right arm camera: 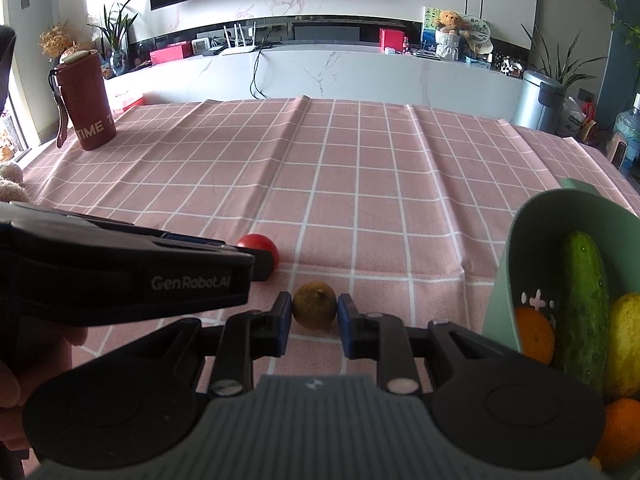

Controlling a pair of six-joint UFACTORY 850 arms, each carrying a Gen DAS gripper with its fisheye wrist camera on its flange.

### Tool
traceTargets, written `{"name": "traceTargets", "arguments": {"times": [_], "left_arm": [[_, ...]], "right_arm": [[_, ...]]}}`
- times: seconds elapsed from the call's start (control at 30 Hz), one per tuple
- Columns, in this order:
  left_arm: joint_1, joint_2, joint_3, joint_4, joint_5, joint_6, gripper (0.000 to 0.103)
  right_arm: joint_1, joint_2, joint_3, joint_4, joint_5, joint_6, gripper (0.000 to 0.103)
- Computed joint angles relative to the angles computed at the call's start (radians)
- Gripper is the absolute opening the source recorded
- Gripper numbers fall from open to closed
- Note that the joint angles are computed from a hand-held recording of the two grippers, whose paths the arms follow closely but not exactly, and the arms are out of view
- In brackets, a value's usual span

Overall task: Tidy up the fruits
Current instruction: 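Grasp the last small brown fruit with the right gripper while the left gripper grasps the red cherry tomato, then carry the brown fruit in the right gripper into the colander while the left gripper carries the tomato there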

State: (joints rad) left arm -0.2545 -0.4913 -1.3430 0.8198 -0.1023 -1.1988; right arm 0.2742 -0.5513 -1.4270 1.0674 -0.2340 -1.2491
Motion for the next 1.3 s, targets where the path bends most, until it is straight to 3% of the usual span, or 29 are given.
{"name": "traceTargets", "arguments": {"times": [0.1,0.2,0.3,0.4,0.47,0.6,0.73,0.97,1.3], "left_arm": [[0.001,-0.005,-0.004,-0.027,0.006,0.033,0.041],[0.004,-0.012,-0.012,-0.151,0.014,0.163,0.041],[0.006,-0.013,-0.010,-0.226,0.035,0.242,0.031],[0.000,-0.012,-0.011,-0.116,0.024,0.142,0.030],[0.000,-0.009,-0.012,-0.158,0.017,0.182,0.030],[-0.012,0.002,-0.021,-0.032,-0.042,0.044,0.030],[-0.026,0.028,-0.017,-0.012,-0.106,0.001,0.030],[-0.060,0.090,0.009,-0.052,-0.212,0.007,0.030],[-0.140,0.177,0.043,-0.022,-0.275,-0.058,0.030]], "right_arm": [[0.002,-0.003,0.000,-0.011,0.004,0.008,0.020],[0.004,-0.004,0.000,-0.042,0.006,0.038,0.021],[0.004,-0.006,-0.002,-0.041,0.006,0.037,0.021],[0.004,-0.006,-0.002,-0.044,0.007,0.036,0.020],[0.006,-0.006,-0.001,-0.041,0.010,0.032,0.020],[0.004,-0.006,-0.001,-0.019,0.002,0.012,0.020],[-0.002,0.006,0.011,0.032,-0.003,-0.035,0.020],[-0.024,0.052,0.051,0.173,-0.087,-0.164,0.020],[-0.090,0.167,0.095,0.023,-0.251,-0.011,0.020]]}}
